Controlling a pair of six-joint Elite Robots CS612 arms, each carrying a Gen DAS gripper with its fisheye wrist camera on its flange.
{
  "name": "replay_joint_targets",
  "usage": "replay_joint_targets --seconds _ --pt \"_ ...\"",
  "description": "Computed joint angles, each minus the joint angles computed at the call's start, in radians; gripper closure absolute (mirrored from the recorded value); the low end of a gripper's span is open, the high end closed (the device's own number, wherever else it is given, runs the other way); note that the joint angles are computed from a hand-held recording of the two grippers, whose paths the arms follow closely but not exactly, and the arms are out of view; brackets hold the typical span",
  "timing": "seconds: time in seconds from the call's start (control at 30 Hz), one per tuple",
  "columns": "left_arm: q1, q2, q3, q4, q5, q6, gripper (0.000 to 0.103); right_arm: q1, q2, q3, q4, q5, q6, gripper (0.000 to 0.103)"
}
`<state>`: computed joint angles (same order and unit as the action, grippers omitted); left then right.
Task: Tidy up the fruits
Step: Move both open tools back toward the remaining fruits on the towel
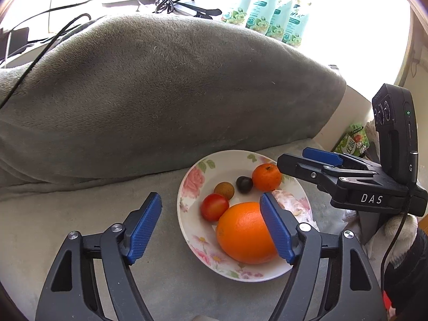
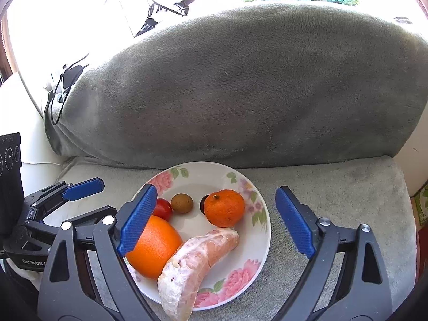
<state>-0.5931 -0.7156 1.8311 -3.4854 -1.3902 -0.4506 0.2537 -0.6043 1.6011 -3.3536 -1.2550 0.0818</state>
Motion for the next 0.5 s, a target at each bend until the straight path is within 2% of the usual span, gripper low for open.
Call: replay_joint_targets --seconds 0.5 --pt "-0.020 -0.018 0.021 0.000 0.053 0.022 0.024 0.008 -0.020 0.029 -0.028 -0.018 -0.030 0.011"
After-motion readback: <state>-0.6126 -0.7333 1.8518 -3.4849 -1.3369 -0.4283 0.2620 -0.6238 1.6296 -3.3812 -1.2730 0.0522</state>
